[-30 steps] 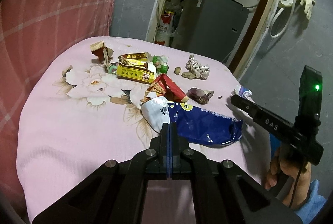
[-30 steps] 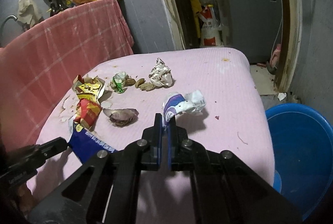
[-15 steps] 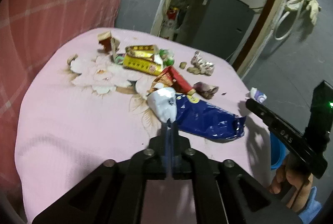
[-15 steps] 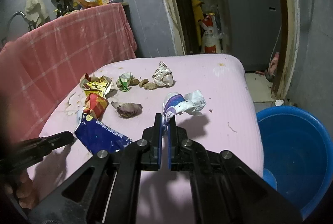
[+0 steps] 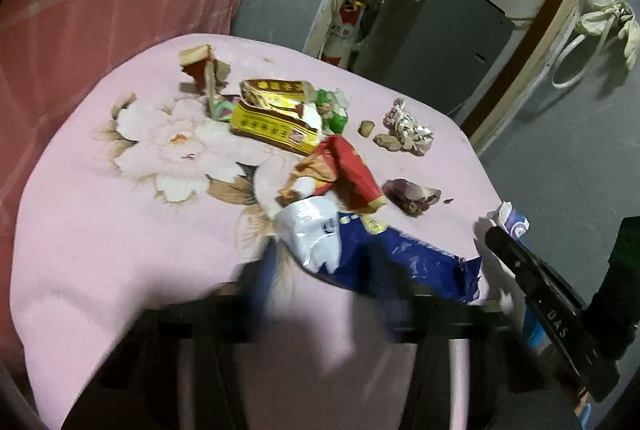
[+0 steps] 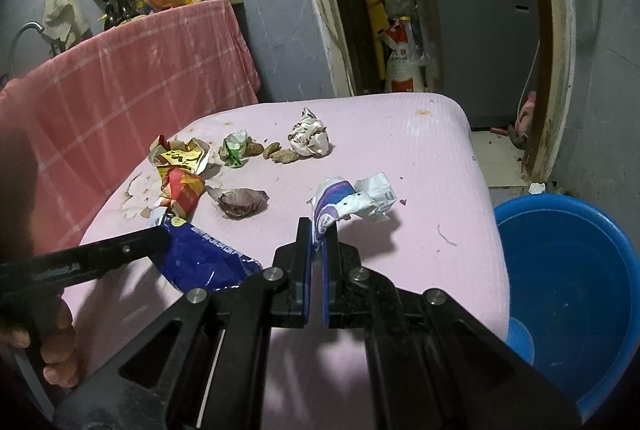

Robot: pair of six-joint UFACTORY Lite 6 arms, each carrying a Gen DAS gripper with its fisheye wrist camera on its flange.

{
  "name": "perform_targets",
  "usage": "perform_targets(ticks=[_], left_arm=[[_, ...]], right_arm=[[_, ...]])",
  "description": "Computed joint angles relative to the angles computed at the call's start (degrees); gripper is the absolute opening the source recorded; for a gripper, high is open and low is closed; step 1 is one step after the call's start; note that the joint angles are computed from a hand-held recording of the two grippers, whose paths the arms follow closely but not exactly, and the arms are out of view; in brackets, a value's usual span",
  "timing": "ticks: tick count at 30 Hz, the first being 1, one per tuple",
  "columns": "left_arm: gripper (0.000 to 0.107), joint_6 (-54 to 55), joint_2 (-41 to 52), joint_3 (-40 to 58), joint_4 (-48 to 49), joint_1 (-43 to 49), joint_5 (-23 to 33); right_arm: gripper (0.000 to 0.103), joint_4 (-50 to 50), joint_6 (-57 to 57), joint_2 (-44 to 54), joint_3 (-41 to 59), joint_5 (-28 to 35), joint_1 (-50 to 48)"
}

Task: Collect trash
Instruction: 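Carry the blue wrapper in the left gripper over the blue basin and release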

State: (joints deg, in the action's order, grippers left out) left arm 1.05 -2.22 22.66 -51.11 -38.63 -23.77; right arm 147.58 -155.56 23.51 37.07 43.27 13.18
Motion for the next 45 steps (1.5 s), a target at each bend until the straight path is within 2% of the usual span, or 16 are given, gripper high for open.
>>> perform_targets(ticks=[4, 7, 12, 16, 20, 25, 29, 34, 38, 42, 45], left_arm=[[0.026, 5.44, 0.77, 0.47, -6.37, -2.39, -2.1], [0.02, 4.91, 0.46, -0.4, -6.15, -3.51, -3.61], [0.018, 5.16, -1.12, -1.52, -8.22, -7.07, -6.39], [0.018, 10.87, -5.43, -4.05, -16.96, -15.35, -14.24], [0.017, 15.18, -8.46, -4.49, -24.87, -23.92, -24.02], [0.018, 18.33, -6.09, 0.36, -26.48, -28.9, -33.14], [0.018, 19.72, 1.01, 8.89, -23.15, -29.69, -37.46], [0.018, 19.2, 11.57, 20.37, -15.87, -27.74, -37.73], [0.018, 18.89, 20.79, 30.6, -10.88, -25.22, -34.67], [0.018, 19.97, 30.2, 42.02, -8.62, -23.01, -28.13], [0.018, 22.97, 36.35, 51.2, -9.68, -21.27, -20.88]], right_arm=[[0.005, -1.45, 1.03, 0.55, 0.16, 0.3, -0.81], [0.005, -1.57, 0.63, 0.16, -0.58, 0.95, -1.09], [0.005, -2.02, -0.21, -1.13, -2.58, 3.15, -2.02], [0.005, -0.38, -3.03, -4.23, -6.03, 5.73, -2.76], [0.005, 3.84, -8.45, -11.77, -12.68, 10.37, -3.66], [0.006, 6.6, -12.36, -24.31, -21.59, 17.19, -7.84], [0.006, 4.7, -12.46, -31.12, -26.23, 22.27, -14.71], [0.007, 0.71, -10.77, -32.74, -27.23, 26.58, -24.32], [0.008, -2.06, -9.63, -29.76, -25.49, 27.47, -30.73], [0.008, -4.34, -7.57, -23.8, -20.88, 25.38, -35.74], [0.008, -6.76, -3.95, -17.91, -15.16, 20.75, -38.22]])
